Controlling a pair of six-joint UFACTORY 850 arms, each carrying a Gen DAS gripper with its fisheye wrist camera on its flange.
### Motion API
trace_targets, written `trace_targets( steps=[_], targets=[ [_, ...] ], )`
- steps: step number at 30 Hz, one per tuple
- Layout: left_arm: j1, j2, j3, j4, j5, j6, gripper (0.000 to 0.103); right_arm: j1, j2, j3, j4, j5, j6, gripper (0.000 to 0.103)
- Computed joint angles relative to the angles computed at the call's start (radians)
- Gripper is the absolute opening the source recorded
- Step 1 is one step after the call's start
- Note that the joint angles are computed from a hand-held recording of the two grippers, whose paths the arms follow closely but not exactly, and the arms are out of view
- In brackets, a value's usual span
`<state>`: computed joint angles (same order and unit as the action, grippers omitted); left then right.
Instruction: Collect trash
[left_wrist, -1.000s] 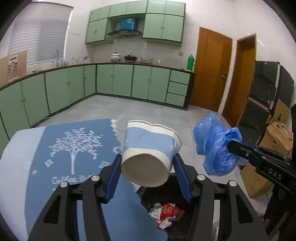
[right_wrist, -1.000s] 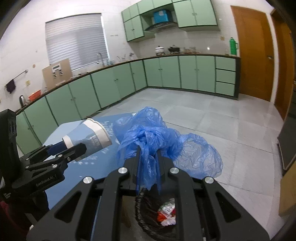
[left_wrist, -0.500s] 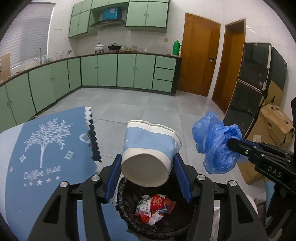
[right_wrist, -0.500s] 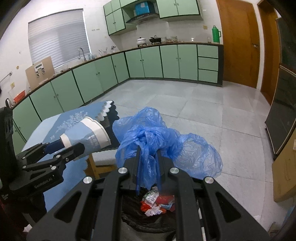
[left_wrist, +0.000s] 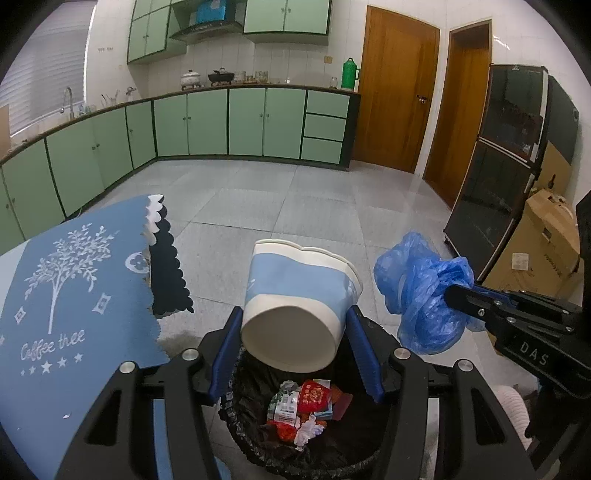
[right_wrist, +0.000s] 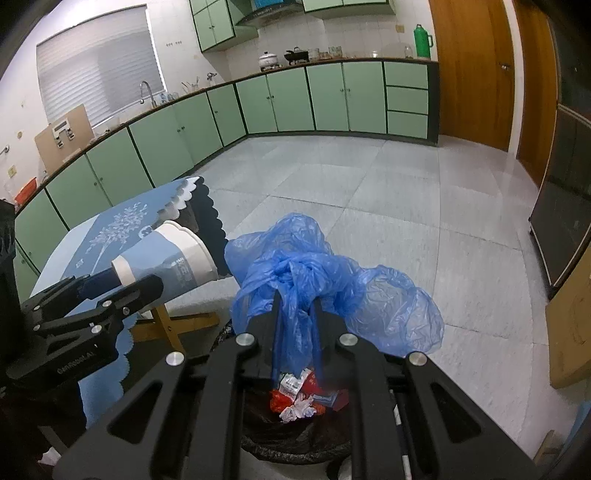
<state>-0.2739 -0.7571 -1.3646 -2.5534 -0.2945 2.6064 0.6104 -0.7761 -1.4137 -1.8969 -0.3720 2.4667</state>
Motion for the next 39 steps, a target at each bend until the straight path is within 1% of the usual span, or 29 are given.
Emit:
trace_targets(
  steps=[3, 4, 5, 6, 9, 10, 11, 12, 13, 14, 16, 19, 22, 25, 27, 30, 39],
  targets=[
    [0.003, -0.015, -0.024, 0.074, 0.021, -0.070, 0.059, -0.009, -0.011, -0.010, 0.007, 0.017, 0.012, 0.028],
    [0.006, -0.018, -0.028, 0.105, 0.023, -0.102, 0.062, -0.010, -0.013, -0.013, 0.010, 0.016, 0.012, 0.033],
    [0.007, -0.021, -0.032, 0.109, 0.024, -0.111, 0.069, -0.010, -0.014, -0.015, 0.021, 0.010, 0.003, 0.038],
    [0.009, -0.022, -0.033, 0.112, 0.023, -0.117, 0.071, -0.009, -0.015, -0.016, 0.035, 0.006, -0.010, 0.041],
    [0.018, -0.018, -0.031, 0.158, 0.015, -0.169, 0.071, -0.007, -0.012, -0.013, 0.042, -0.007, -0.010, 0.051],
    [0.020, -0.016, -0.029, 0.155, 0.013, -0.166, 0.071, -0.004, -0.008, -0.011, 0.050, -0.019, -0.014, 0.057],
    [0.022, -0.012, -0.024, 0.148, 0.009, -0.160, 0.071, -0.002, -0.004, -0.008, 0.053, -0.029, -0.012, 0.067],
    [0.027, -0.005, -0.018, 0.149, 0.005, -0.162, 0.072, 0.000, 0.000, -0.005, 0.052, -0.041, -0.007, 0.073],
    [0.029, 0.001, -0.012, 0.146, 0.001, -0.160, 0.072, 0.005, 0.006, 0.000, 0.057, -0.064, -0.002, 0.086],
    [0.033, 0.007, -0.006, 0.137, -0.002, -0.152, 0.072, 0.010, 0.013, 0.005, 0.058, -0.082, 0.006, 0.092],
    [0.044, 0.027, 0.013, 0.119, -0.014, -0.136, 0.075, 0.013, 0.023, 0.010, 0.052, -0.085, 0.012, 0.093],
    [0.058, 0.049, 0.032, 0.127, -0.021, -0.142, 0.076, 0.015, 0.041, 0.010, 0.057, -0.077, 0.008, 0.095],
    [0.073, 0.083, 0.066, 0.102, -0.035, -0.116, 0.079, 0.025, 0.064, 0.023, 0.002, -0.071, 0.048, 0.097],
    [0.087, 0.131, 0.117, 0.045, -0.062, -0.060, 0.084, 0.037, 0.084, 0.029, -0.041, -0.056, 0.076, 0.097],
    [0.094, 0.165, 0.152, -0.005, -0.074, -0.010, 0.092, 0.046, 0.100, 0.034, -0.080, -0.042, 0.098, 0.097],
    [0.107, 0.218, 0.205, -0.052, -0.100, 0.021, 0.095, 0.062, 0.119, 0.036, -0.124, -0.039, 0.120, 0.098],
    [0.141, 0.357, 0.337, -0.146, -0.142, 0.106, 0.097, 0.120, 0.165, 0.028, -0.182, -0.058, 0.101, 0.098]
  ],
)
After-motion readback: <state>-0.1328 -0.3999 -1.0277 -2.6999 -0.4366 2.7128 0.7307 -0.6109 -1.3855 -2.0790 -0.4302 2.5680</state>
